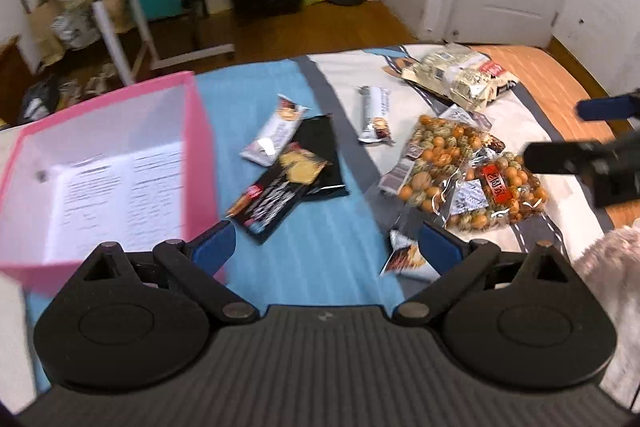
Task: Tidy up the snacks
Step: 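Reach the right tool to the clear bag of coated nuts and grasp it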
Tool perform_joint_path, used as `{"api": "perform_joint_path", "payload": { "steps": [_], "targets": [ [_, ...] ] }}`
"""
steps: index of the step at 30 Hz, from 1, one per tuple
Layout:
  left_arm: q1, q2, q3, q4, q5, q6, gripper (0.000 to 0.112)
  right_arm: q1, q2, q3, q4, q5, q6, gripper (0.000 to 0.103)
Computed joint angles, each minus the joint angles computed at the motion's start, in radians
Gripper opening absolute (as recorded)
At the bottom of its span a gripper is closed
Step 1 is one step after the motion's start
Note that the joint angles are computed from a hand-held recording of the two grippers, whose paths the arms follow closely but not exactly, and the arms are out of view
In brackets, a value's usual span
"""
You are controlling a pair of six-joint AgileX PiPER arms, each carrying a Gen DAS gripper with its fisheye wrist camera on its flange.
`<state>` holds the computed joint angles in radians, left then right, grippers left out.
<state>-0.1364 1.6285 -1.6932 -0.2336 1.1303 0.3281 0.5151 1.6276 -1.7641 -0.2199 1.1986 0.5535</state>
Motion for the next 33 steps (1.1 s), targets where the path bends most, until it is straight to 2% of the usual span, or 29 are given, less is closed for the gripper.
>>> {"api": "perform_joint_path", "payload": {
  "steps": [3,6,7,10,12,14,16,18,21,23,27,30,32,33],
  "targets": [
    [-0.007,0.085,-0.006,-0.082,-0.057,0.081,0.099,-0.131,0.062,0.025,0.206,-0.053,-0.019,0.095],
    [0.013,0.179,-0.04,-0.206,-0.081,0.178,0.099,-0.166,0.125,0.037,0.255,-0.081,0.012,0.093],
    [0.016,0.206,-0.05,-0.236,-0.093,0.197,0.099,-0.166,0.134,0.066,0.252,-0.114,0.037,0.091],
    [0.026,0.303,-0.114,-0.33,-0.076,0.287,0.099,-0.204,0.158,0.106,0.342,-0.177,0.008,0.084],
    [0.022,0.36,-0.16,-0.365,-0.044,0.342,0.099,-0.216,0.163,0.12,0.356,-0.205,0.012,0.084],
    [0.008,0.398,-0.192,-0.37,-0.025,0.38,0.099,-0.23,0.168,0.129,0.354,-0.223,0.028,0.084],
    [-0.012,0.414,-0.193,-0.37,-0.047,0.397,0.099,-0.247,0.173,0.143,0.36,-0.249,0.045,0.084],
    [-0.028,0.441,-0.221,-0.383,-0.031,0.401,0.1,-0.265,0.185,0.139,0.38,-0.243,0.048,0.083],
    [-0.071,0.48,-0.271,-0.342,-0.007,0.416,0.101,-0.277,0.19,0.145,0.403,-0.256,0.039,0.075],
    [-0.102,0.475,-0.255,-0.316,-0.026,0.453,0.102,-0.276,0.196,0.136,0.393,-0.252,0.038,0.068],
    [-0.154,0.487,-0.244,-0.269,-0.064,0.478,0.102,-0.277,0.207,0.132,0.388,-0.252,0.029,0.064],
    [-0.167,0.533,-0.306,-0.247,-0.027,0.387,0.097,-0.284,0.21,0.136,0.402,-0.261,0.018,0.064],
    [-0.161,0.538,-0.309,-0.261,-0.03,0.348,0.087,-0.288,0.213,0.142,0.413,-0.275,0.01,0.062],
    [-0.154,0.546,-0.324,-0.276,-0.008,0.335,0.082,-0.292,0.214,0.146,0.425,-0.281,0.003,0.062]
  ]
}}
